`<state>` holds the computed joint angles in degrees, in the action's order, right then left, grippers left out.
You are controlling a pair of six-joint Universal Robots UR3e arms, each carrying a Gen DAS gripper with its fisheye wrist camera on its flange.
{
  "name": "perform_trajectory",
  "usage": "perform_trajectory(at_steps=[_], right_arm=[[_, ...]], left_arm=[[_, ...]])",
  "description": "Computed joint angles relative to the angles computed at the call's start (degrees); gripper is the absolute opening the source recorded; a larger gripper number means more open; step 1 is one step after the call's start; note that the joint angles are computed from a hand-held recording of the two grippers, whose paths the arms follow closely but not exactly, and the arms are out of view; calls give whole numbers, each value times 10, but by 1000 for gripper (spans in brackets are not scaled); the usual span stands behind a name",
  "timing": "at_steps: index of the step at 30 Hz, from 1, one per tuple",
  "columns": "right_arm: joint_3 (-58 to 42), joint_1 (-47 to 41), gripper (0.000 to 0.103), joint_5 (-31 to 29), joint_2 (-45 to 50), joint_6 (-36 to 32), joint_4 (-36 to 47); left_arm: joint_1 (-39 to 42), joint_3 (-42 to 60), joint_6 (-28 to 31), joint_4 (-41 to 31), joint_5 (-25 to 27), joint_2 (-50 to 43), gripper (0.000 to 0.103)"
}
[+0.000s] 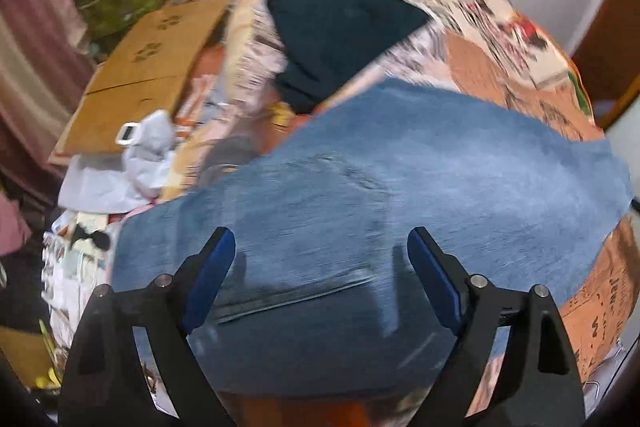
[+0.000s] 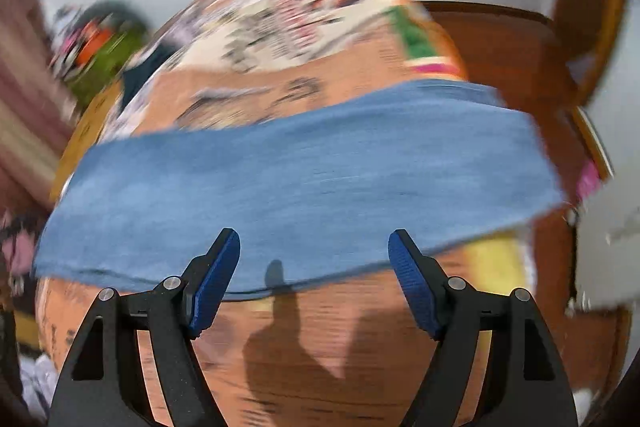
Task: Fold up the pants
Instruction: 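Grasp the frayed leg hem again with the right tool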
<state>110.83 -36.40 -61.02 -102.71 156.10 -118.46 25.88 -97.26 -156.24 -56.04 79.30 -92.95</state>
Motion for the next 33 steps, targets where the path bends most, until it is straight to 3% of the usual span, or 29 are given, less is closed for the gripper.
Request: perform_trajectory(at_steps=[6,13,15,17,19,23,29,33], right_arm=[[18,-96,74,-4,18,22,-38],[-9,-116,73,-4,133,86,-99],[-23,-126,61,19,154,84,-89],[-34,-130,29,30,164,83,-92],[-54,-127,10,25,172,73,-84],[-58,-116,5,9,161,28,-114],[-67,-98,5,-37,181,20,-189],[-72,-59,6,-145,213,30,-241]], left_arm=[[-98,43,-32,19,44,-70,89],[-165,139,-60,-18,57,-144,89],[-180,158,-64,-24,62,-158,89],[-191,174,-68,-32,59,-171,89],[-205,185,-76,-33,62,-181,89],[-225,202,-87,-33,69,-195,89],[-235,197,-105,-31,72,-192,89],[-232,183,-106,-30,64,-180,89]])
